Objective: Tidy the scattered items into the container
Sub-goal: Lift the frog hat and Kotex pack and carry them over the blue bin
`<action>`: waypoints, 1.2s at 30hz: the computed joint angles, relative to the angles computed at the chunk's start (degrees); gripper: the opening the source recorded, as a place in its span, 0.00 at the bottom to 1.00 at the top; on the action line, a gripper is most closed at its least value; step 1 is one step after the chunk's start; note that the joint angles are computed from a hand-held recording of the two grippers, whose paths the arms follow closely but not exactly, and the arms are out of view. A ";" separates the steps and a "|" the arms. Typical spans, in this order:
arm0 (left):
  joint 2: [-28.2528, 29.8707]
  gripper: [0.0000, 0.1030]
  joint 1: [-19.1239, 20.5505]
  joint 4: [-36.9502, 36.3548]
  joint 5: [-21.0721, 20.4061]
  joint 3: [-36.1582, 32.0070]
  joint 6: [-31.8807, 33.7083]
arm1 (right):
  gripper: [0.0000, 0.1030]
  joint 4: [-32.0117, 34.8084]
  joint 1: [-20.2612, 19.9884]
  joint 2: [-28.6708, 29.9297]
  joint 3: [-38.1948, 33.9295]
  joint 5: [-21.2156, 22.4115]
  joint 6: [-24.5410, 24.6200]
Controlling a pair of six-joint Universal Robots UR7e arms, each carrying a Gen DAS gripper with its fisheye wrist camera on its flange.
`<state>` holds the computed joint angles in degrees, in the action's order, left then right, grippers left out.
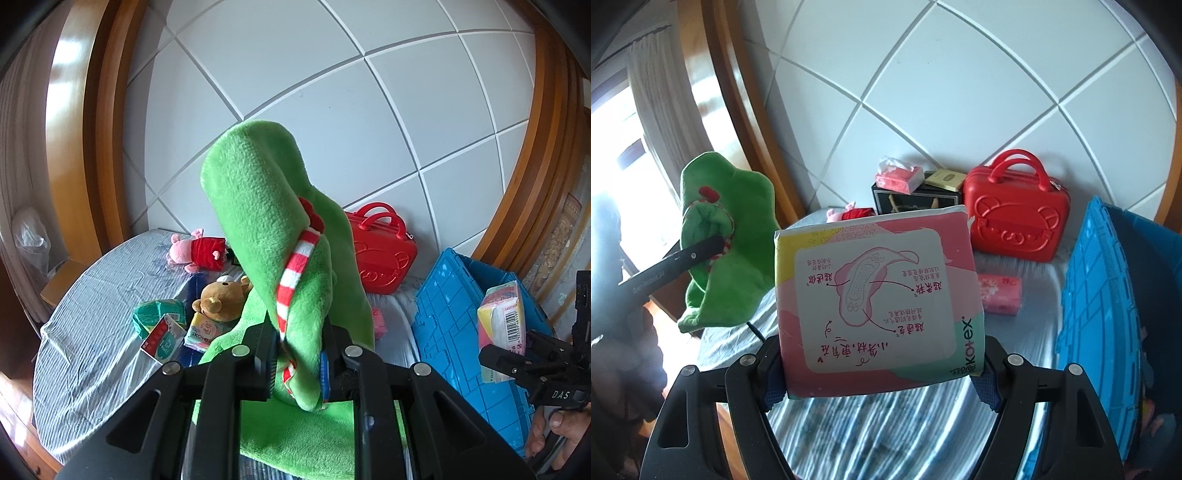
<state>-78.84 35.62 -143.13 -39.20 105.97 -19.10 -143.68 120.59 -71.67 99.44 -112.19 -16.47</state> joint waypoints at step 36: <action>25.18 0.16 -5.25 -2.23 -8.53 -22.16 11.10 | 0.77 -1.01 -8.98 -14.50 0.61 -1.89 -1.23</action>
<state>-53.66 30.37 -145.35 -47.73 83.81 -7.99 -144.69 111.61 -86.17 100.05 -114.08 -17.70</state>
